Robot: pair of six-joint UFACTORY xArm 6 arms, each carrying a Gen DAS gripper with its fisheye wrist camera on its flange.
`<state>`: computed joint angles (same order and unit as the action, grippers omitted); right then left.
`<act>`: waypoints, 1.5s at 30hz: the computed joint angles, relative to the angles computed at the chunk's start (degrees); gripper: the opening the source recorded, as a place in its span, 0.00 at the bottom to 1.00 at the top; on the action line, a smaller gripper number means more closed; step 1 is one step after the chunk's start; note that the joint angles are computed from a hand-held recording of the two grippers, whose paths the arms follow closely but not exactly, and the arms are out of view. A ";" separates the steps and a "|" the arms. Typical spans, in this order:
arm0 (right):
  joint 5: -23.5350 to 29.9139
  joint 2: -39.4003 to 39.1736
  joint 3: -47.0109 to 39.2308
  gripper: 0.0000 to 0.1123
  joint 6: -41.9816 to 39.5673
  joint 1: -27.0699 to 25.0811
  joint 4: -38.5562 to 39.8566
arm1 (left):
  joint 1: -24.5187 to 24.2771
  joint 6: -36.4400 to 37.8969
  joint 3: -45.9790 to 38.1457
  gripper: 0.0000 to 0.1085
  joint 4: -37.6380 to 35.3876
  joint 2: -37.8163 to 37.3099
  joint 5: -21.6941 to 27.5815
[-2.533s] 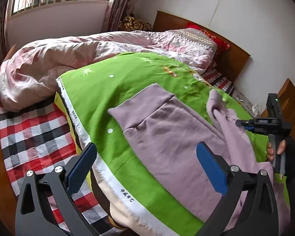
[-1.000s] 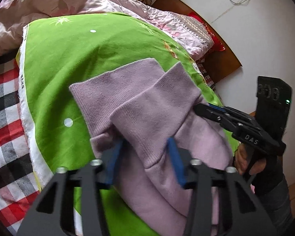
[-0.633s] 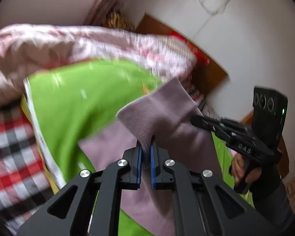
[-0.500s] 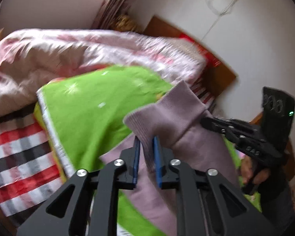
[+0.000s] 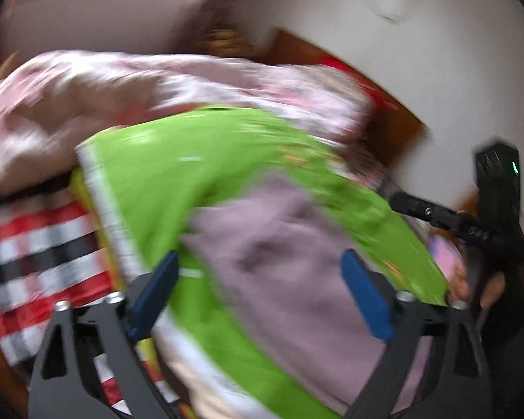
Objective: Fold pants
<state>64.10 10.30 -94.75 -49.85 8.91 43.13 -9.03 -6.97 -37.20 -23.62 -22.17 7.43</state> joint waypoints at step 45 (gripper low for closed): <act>-8.81 -52.17 60.48 0.85 -8.80 -68.62 -10.66 | -42.92 9.37 -59.65 0.93 18.93 48.32 24.44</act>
